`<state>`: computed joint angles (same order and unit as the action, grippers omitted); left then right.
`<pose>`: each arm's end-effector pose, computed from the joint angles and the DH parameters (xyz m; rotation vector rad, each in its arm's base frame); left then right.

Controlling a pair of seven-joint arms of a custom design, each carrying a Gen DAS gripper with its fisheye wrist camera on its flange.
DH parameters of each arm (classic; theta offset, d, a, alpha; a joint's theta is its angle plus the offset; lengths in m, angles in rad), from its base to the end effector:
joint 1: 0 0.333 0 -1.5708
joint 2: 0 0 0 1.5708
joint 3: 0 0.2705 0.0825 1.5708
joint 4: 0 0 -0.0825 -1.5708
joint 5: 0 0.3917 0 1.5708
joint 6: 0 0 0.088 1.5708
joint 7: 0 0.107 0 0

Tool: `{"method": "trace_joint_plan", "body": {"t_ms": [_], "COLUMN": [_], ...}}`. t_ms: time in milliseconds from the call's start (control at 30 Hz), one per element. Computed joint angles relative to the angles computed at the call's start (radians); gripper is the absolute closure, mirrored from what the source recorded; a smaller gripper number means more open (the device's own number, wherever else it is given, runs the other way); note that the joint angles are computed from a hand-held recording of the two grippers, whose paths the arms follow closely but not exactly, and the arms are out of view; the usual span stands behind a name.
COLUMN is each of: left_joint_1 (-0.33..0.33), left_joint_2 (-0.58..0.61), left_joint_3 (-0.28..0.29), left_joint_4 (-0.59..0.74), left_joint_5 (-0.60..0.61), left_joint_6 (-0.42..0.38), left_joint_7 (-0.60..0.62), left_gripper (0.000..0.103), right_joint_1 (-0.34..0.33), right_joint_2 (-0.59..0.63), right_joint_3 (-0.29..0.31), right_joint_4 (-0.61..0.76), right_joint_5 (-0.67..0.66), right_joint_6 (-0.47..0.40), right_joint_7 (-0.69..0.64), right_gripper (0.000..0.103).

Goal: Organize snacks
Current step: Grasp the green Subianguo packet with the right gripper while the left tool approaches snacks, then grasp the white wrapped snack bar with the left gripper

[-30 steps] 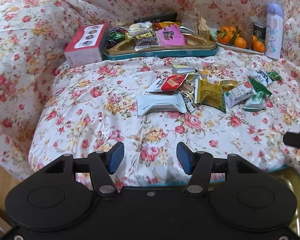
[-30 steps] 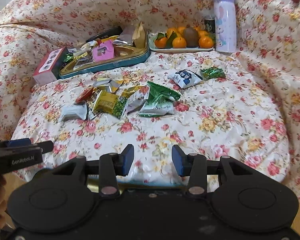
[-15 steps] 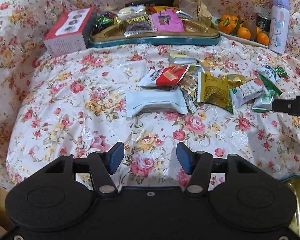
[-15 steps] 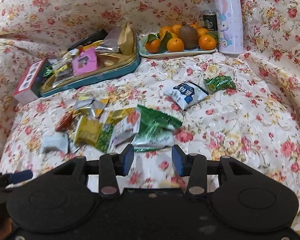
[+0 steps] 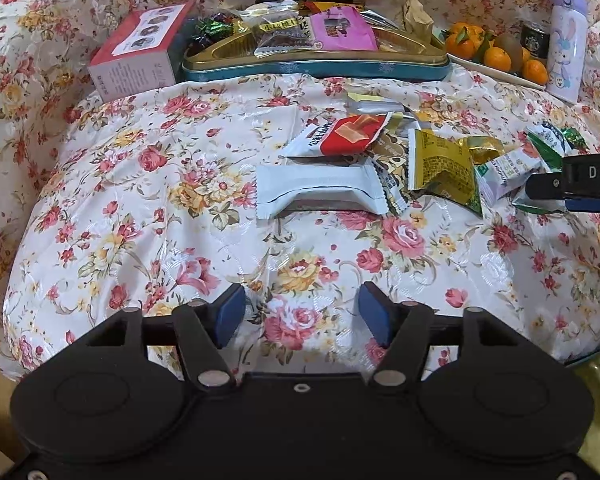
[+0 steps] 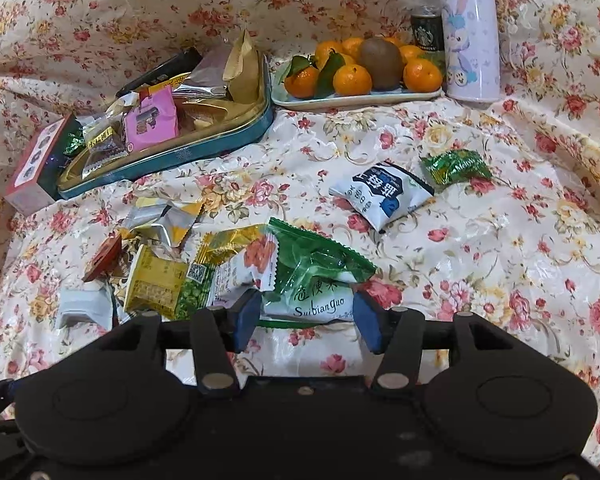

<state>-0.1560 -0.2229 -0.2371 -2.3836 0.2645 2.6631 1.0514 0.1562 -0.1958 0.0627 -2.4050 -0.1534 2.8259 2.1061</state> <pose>0.4777 -0.2074 0.4098 -1.8367 2.0019 -0.5384 0.5111 0.1219 0.4100 -1.6516 1.9853 -0.4516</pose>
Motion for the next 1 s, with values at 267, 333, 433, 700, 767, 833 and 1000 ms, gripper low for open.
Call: {"method": "trace_joint_plan", "body": {"t_ms": [267,333,433,700,767,833,1000], "left_joint_1": [0.008,0.003,-0.001,0.026,0.047,0.05,0.025], "left_joint_2": [-0.005,-0.006,-0.012,-0.05,-0.046,-0.035,0.019], "left_joint_3": [-0.008,-0.002,0.006,-0.023,-0.041,-0.037,0.002], "left_joint_4": [-0.011,-0.011,-0.02,-0.036,-0.022,-0.011,0.017], "left_joint_5": [0.045,0.031,0.012,0.066,0.126,0.155,0.168], "left_joint_6": [0.019,0.02,0.034,0.108,0.125,0.151,0.212], "left_joint_7": [-0.041,-0.025,0.002,0.053,0.035,0.053,0.286], "left_gripper": [0.031,0.031,0.032,0.039,0.039,0.039,0.039], "right_joint_1": [-0.024,-0.027,-0.025,-0.005,-0.003,0.013,0.046], "right_joint_2": [0.037,0.041,0.03,-0.069,-0.103,-0.138,-0.222], "right_joint_3": [0.025,0.024,0.021,-0.005,-0.006,-0.018,-0.038], "right_joint_4": [0.031,0.028,0.015,-0.07,-0.099,-0.124,-0.183], "right_joint_5": [-0.126,-0.163,-0.19,-0.08,-0.051,-0.004,0.096], "right_joint_6": [-0.008,-0.003,0.008,0.018,0.024,0.02,0.012], "right_joint_7": [0.074,0.098,0.11,0.038,0.021,-0.021,-0.116], "right_gripper": [0.045,0.047,0.048,0.048,0.048,0.048,0.048]}}
